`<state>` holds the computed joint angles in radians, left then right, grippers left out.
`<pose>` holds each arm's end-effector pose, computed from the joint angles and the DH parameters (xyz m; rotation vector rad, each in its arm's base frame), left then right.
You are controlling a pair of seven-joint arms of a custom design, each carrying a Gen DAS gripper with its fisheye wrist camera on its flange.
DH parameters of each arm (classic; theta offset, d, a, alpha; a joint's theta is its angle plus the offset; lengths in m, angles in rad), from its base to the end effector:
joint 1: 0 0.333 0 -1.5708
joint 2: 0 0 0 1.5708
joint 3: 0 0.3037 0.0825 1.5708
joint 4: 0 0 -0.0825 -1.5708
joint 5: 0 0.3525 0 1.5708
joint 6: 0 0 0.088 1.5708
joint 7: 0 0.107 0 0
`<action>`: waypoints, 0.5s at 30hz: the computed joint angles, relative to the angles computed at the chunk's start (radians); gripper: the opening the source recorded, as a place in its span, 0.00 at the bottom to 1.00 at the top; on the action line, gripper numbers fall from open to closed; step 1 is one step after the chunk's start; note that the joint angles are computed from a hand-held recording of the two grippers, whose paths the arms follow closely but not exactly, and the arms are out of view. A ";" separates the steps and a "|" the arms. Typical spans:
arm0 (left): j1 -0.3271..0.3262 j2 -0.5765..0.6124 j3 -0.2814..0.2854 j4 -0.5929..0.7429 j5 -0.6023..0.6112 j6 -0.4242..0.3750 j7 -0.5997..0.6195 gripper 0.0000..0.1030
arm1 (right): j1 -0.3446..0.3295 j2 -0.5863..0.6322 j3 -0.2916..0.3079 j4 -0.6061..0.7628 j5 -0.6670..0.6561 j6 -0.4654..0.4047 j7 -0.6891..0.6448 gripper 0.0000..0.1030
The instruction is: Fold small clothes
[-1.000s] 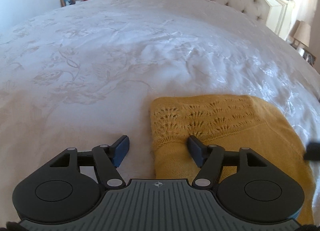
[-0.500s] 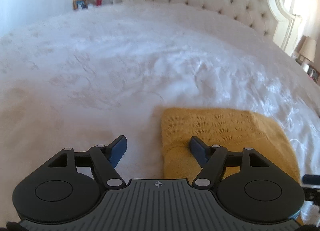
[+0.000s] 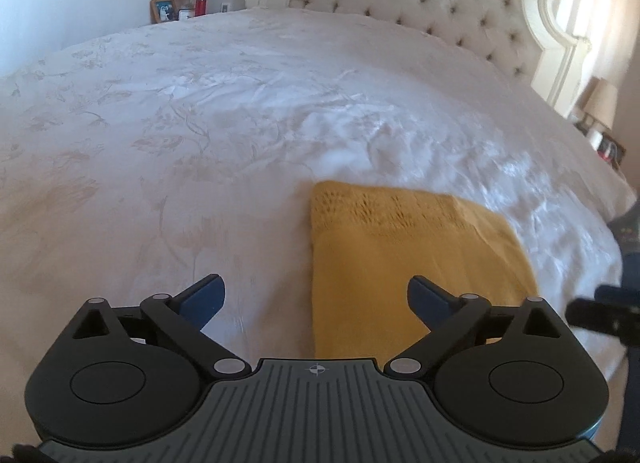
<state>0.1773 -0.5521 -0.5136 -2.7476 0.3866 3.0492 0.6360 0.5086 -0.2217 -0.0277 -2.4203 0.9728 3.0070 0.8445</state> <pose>0.3580 -0.1637 0.4520 -1.8910 1.5734 -0.8380 0.4421 0.1622 0.4707 -1.8334 1.3691 -0.3128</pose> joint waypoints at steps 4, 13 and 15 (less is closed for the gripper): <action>-0.058 -0.026 0.009 0.011 0.004 -0.102 0.013 1.00 | -0.007 -0.027 0.021 -0.030 -0.037 0.011 0.045 0.99; -0.190 -0.049 0.056 0.021 -0.008 -0.224 -0.017 1.00 | -0.108 -0.070 0.107 -0.114 -0.374 0.035 0.377 0.99; -0.212 -0.053 0.061 0.029 -0.002 -0.253 -0.019 1.00 | -0.070 -0.083 0.068 -0.126 -0.372 0.035 0.390 0.99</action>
<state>-0.0349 -0.6049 -0.4530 -2.7186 0.3848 2.7958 0.6171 0.4389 -0.3045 0.0406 -2.5464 0.6006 3.0421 1.2341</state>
